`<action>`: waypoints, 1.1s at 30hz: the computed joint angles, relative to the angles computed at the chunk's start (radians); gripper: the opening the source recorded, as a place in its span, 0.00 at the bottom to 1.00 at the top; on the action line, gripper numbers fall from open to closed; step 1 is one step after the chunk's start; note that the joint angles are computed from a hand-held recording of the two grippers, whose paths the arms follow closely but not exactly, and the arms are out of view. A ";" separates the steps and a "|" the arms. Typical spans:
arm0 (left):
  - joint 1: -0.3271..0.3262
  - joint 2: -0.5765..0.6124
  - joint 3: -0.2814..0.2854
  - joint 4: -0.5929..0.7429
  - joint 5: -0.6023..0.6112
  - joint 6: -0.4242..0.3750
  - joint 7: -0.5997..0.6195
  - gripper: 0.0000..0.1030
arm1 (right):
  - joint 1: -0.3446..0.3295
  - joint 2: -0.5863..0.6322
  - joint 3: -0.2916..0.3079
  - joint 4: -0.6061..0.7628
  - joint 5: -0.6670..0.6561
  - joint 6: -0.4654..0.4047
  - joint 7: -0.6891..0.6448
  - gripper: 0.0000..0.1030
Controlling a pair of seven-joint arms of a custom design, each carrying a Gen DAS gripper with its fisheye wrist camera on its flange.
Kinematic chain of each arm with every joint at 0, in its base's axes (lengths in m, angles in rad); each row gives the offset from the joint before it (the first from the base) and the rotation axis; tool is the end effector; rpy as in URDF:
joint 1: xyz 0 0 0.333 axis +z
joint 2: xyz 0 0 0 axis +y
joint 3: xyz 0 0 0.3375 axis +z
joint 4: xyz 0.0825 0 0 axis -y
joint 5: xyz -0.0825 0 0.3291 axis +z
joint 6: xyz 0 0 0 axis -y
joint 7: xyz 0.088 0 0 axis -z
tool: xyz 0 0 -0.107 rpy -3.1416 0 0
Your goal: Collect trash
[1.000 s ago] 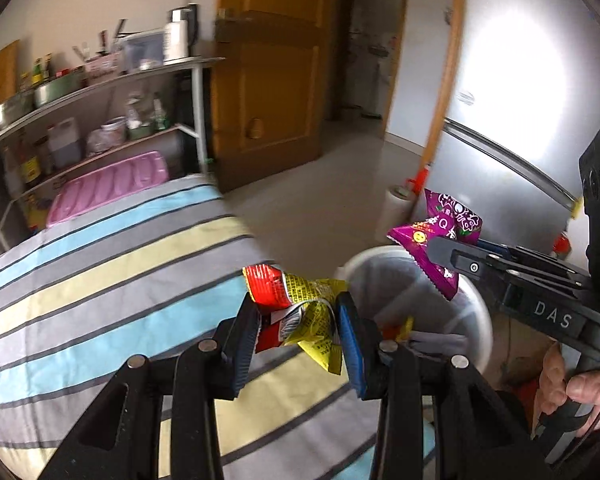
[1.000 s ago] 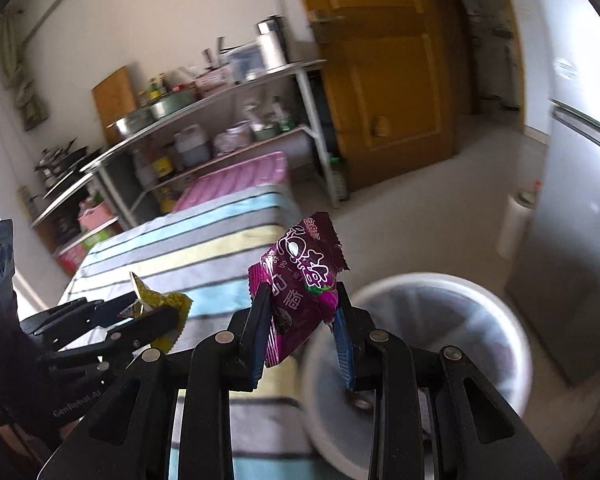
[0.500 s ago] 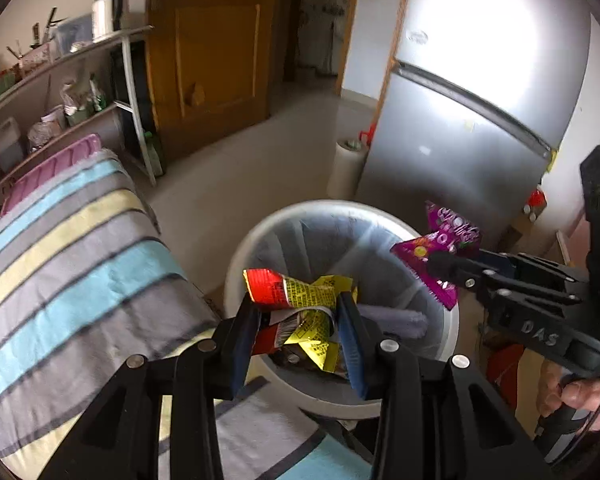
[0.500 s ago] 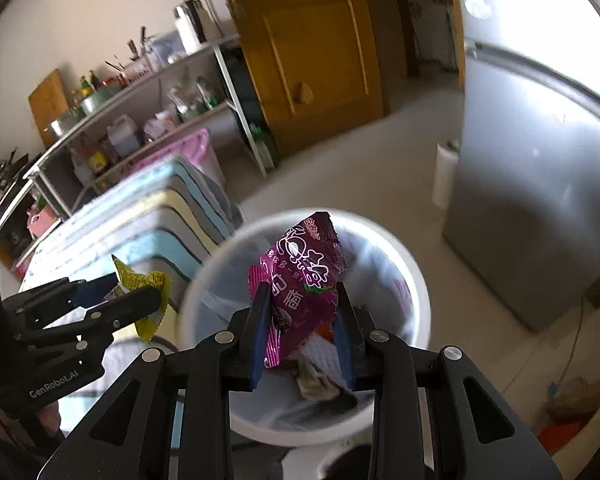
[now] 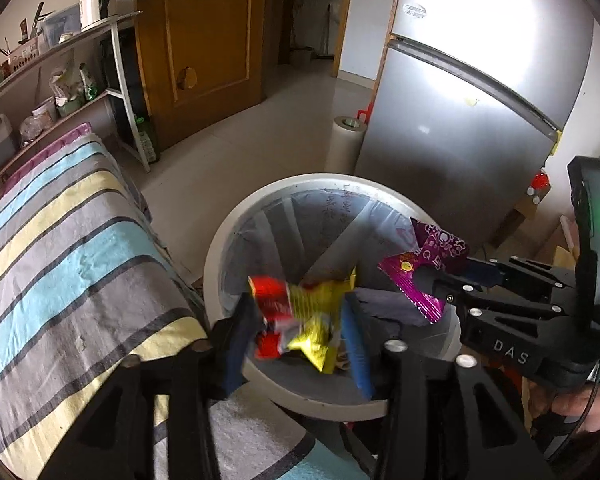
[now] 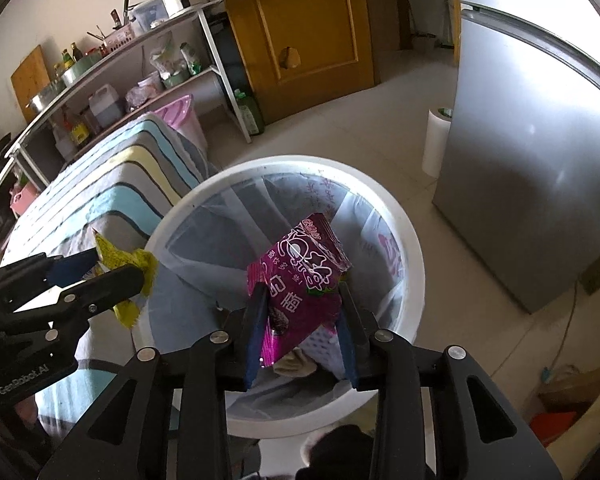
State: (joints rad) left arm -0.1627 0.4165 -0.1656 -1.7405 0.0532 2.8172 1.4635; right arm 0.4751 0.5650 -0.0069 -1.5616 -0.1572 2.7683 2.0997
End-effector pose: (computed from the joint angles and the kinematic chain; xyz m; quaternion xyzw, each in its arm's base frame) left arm 0.6355 -0.1999 0.4676 -0.5876 0.7400 -0.2827 0.1648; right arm 0.6280 0.3264 0.4368 -0.6930 0.6467 -0.1386 0.2868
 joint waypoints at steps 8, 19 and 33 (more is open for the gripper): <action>-0.013 -0.016 0.024 -0.017 0.029 0.015 -0.035 0.65 | 0.020 -0.003 -0.027 -0.005 -0.015 0.007 0.061 0.47; -0.028 -0.123 0.060 -0.172 0.098 0.150 -0.116 0.66 | 0.161 -0.124 -0.175 -0.166 -0.212 0.153 0.302 0.53; -0.163 -0.332 0.294 -0.409 0.691 0.302 -0.694 0.78 | 0.412 -0.301 -0.365 -0.306 -0.808 0.096 0.923 0.53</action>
State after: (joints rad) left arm -0.3253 0.0844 0.1285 -2.1492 0.7440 3.1191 0.7697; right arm 0.8869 0.2645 -0.3714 -1.8679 -0.9648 2.8643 3.0230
